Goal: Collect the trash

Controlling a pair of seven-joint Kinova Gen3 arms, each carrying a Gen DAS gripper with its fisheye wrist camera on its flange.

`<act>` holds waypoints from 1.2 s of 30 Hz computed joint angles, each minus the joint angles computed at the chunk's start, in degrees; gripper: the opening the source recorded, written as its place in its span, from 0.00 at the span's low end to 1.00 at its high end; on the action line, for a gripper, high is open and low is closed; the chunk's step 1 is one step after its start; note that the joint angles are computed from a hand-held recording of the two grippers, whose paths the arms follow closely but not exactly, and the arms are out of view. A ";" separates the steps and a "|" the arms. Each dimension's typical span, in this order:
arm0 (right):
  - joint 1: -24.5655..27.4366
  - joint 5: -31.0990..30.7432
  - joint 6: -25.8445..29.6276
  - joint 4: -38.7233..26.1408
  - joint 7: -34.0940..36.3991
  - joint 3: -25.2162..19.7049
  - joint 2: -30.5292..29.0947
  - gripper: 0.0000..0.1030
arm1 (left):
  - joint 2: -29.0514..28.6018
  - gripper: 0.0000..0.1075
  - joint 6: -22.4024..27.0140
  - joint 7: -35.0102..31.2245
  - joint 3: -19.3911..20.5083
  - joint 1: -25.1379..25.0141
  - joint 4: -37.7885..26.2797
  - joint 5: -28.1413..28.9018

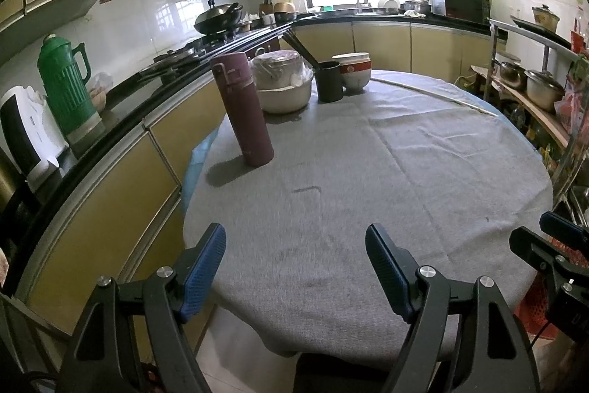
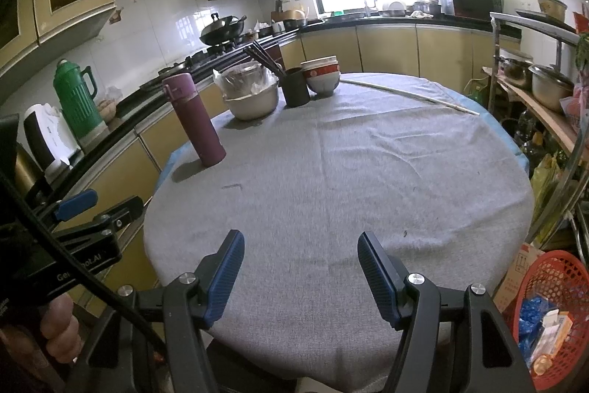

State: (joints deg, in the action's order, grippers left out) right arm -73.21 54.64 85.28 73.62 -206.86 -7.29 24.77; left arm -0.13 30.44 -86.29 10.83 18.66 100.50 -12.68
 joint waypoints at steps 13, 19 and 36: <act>0.26 -0.81 -0.17 -1.16 1.56 0.39 0.78 0.66 | 0.82 0.73 0.05 -1.53 -0.62 -0.39 -0.32 1.94; 0.39 -1.38 -0.07 -2.16 2.82 0.80 1.35 0.66 | 1.07 0.73 -0.14 -2.31 -0.87 -0.72 -0.36 3.07; 2.28 -3.86 -2.24 -5.02 7.79 2.57 3.19 0.66 | 3.95 0.73 0.22 -4.25 -2.08 -1.74 -2.05 5.59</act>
State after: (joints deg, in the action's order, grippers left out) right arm -70.93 50.79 83.04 68.60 -199.07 -4.72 27.96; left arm 3.82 30.66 -90.53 8.75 16.92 98.45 -7.09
